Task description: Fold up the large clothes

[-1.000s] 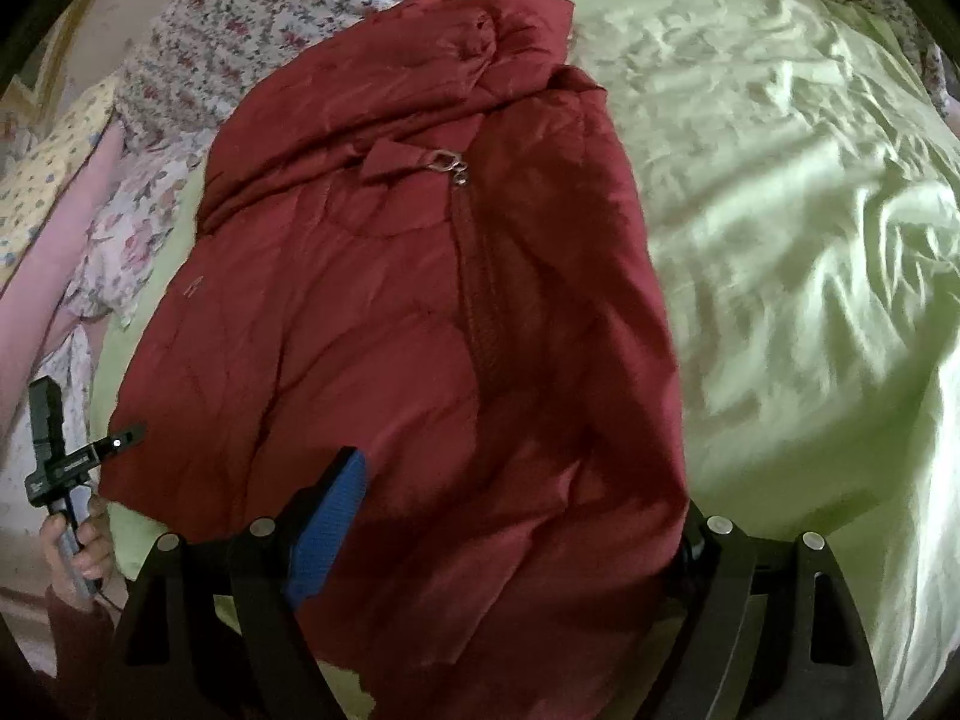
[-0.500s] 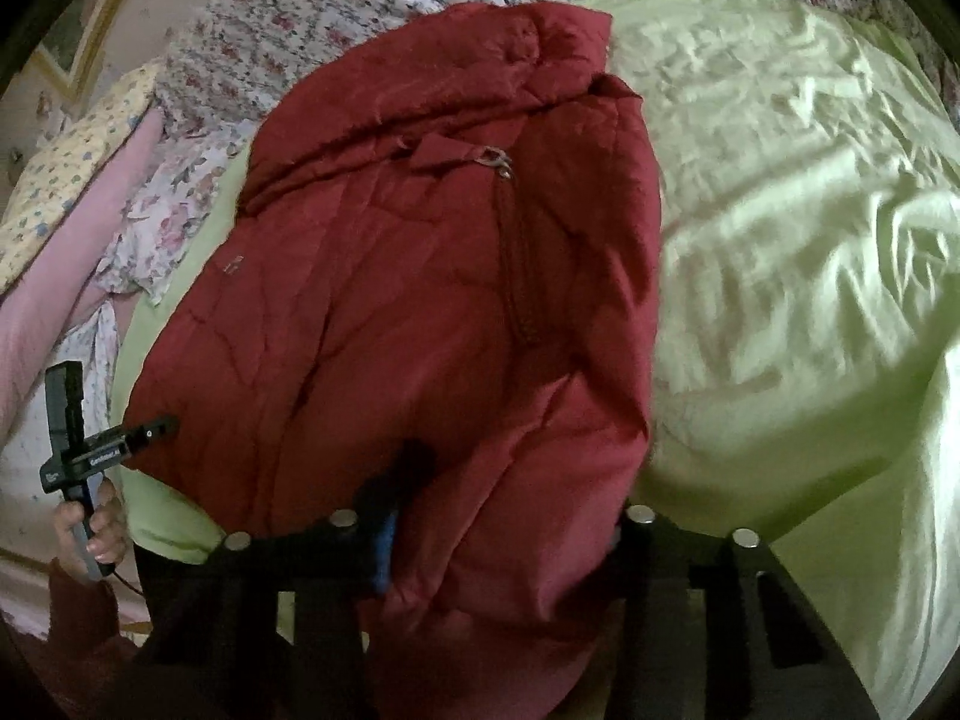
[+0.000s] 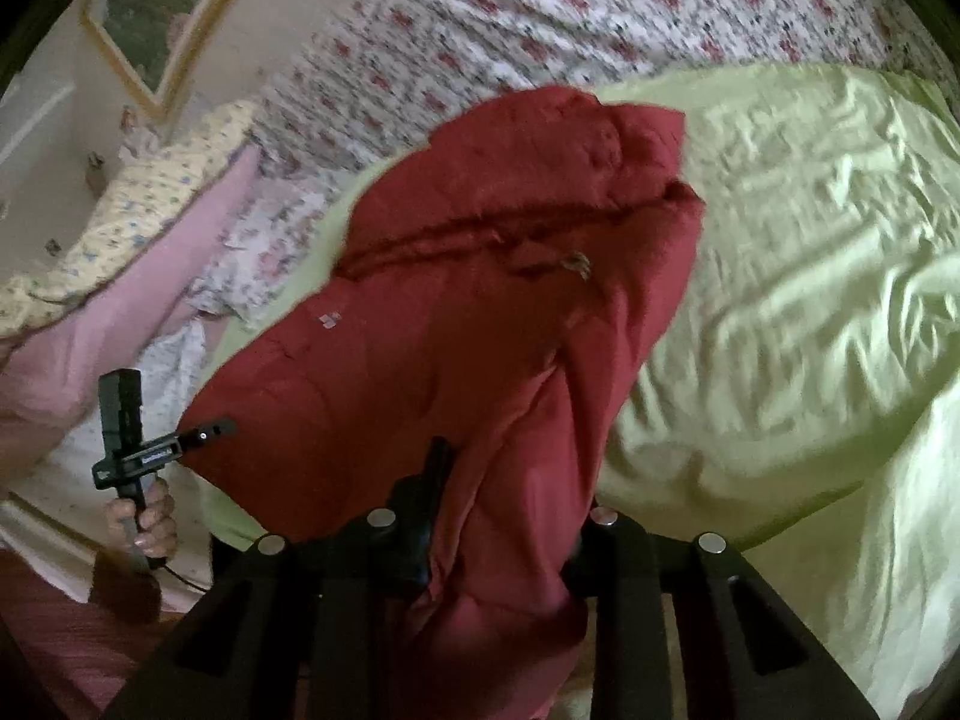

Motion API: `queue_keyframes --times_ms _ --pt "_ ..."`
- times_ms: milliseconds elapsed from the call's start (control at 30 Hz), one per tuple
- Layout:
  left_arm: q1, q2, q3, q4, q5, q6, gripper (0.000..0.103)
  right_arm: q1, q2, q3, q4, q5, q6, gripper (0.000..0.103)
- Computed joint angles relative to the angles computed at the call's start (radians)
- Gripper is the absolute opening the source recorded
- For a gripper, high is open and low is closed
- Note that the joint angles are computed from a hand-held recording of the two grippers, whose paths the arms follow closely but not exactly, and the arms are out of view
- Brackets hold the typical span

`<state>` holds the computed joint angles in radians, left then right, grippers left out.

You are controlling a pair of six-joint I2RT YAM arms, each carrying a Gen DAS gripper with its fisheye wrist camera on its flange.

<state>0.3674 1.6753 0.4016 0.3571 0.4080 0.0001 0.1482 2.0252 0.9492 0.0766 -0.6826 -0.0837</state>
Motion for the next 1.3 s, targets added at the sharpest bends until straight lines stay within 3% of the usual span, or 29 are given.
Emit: queue_keyframes --times_ms 200,400,600,933,1300 --pt "0.106 -0.112 0.091 -0.142 0.111 0.028 0.014 -0.046 -0.032 0.031 0.027 -0.115 0.041 0.024" --pt "0.090 -0.072 0.189 -0.076 0.085 -0.082 0.014 -0.062 0.026 0.143 0.098 -0.129 0.157 0.023" --pt "0.040 -0.012 0.306 -0.071 -0.001 -0.145 0.014 -0.055 0.098 0.267 0.150 -0.099 0.247 0.023" --pt "-0.015 0.170 0.578 -0.156 -0.105 -0.209 0.015 -0.023 0.297 0.585 0.120 -0.015 0.397 0.023" --pt "-0.043 0.454 0.916 -0.207 -0.179 -0.291 0.017 -0.004 0.556 0.999 -0.030 0.053 0.489 0.026"
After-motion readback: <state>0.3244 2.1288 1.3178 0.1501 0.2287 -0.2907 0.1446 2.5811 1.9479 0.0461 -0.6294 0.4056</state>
